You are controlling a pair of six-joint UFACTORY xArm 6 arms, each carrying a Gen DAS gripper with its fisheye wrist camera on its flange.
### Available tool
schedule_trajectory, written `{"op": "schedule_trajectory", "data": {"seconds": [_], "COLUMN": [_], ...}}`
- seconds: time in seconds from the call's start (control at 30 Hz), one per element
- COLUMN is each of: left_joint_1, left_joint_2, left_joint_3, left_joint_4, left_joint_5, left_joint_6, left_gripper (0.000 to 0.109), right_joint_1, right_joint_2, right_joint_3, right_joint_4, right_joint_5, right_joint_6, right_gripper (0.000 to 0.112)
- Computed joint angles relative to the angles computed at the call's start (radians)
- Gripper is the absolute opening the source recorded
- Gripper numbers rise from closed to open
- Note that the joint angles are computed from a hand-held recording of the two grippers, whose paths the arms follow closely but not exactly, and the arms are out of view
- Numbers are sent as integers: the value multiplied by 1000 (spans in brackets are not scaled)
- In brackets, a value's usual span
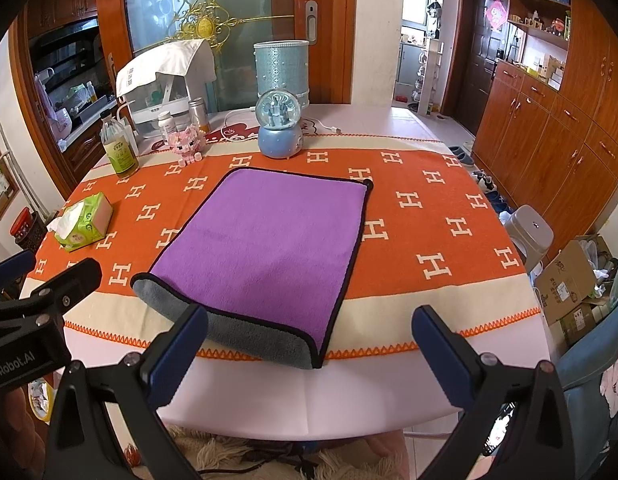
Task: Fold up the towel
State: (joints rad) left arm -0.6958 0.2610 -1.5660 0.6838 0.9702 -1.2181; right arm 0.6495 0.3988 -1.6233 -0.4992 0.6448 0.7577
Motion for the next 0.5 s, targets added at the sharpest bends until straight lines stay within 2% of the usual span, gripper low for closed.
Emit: {"op": "schedule_trajectory", "data": {"seconds": [0.5], "left_joint_1": [0], "left_joint_2": [4], "left_joint_3": [-1], "left_joint_4": [-10], "left_joint_5": [-3], "left_joint_6": [7], "left_gripper": [102], "right_joint_1": [0], "right_joint_2": [1], "right_joint_3": [-2], "right_joint_4": [12], "right_joint_5": [7], "right_joint_6": [-3], "right_gripper": [102]}}
